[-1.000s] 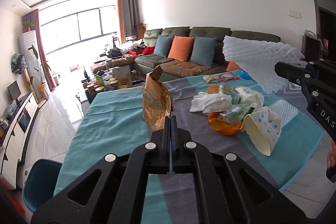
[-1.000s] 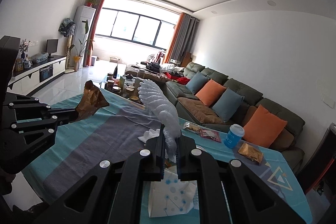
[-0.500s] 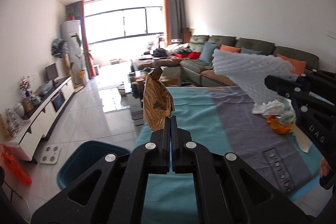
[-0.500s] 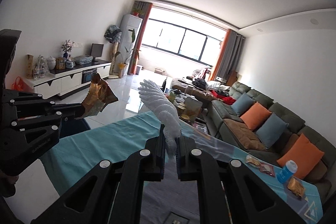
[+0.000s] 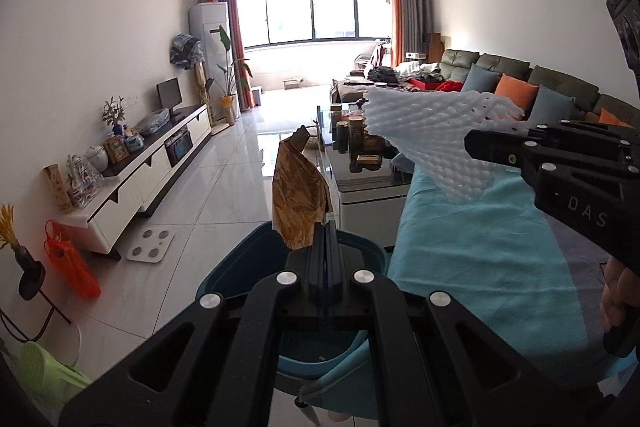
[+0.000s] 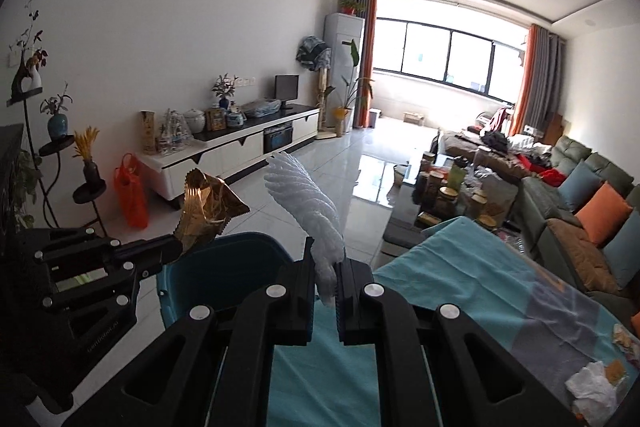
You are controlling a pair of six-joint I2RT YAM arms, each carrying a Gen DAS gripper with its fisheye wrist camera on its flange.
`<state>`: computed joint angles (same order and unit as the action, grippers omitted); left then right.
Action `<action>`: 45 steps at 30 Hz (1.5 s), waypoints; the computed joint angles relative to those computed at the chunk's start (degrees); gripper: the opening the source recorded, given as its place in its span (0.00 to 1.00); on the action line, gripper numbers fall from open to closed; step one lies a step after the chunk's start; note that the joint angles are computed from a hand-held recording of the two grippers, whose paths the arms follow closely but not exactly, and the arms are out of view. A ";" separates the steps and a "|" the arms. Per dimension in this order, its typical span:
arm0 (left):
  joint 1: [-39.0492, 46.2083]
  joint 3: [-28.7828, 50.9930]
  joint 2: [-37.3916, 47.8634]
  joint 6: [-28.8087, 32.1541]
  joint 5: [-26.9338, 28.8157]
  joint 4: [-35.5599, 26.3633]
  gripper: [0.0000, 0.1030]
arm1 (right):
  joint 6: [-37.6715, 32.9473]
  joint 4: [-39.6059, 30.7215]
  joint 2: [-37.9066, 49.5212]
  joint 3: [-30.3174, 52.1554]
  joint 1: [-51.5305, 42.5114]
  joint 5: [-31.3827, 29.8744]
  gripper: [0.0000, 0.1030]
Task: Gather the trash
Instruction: 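Lift and carry both held items over the teal trash bin, then open both tools to drop the foil bag and netting into the bin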
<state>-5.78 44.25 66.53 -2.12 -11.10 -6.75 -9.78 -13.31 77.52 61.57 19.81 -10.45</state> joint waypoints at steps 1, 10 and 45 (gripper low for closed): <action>2.16 -0.36 -0.10 0.38 1.93 -0.59 0.01 | 1.04 -0.74 2.30 1.74 0.52 -1.14 0.07; 7.90 -0.35 10.23 0.00 5.97 2.65 0.01 | 9.14 -7.61 19.11 14.10 2.47 -10.37 0.07; 5.53 2.25 6.01 -9.08 1.57 3.77 0.95 | 13.88 2.07 5.80 1.49 -5.01 -11.42 0.85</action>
<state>-0.25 46.51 72.53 -11.20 -9.53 -2.98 4.10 -11.24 83.31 63.07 14.79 -21.87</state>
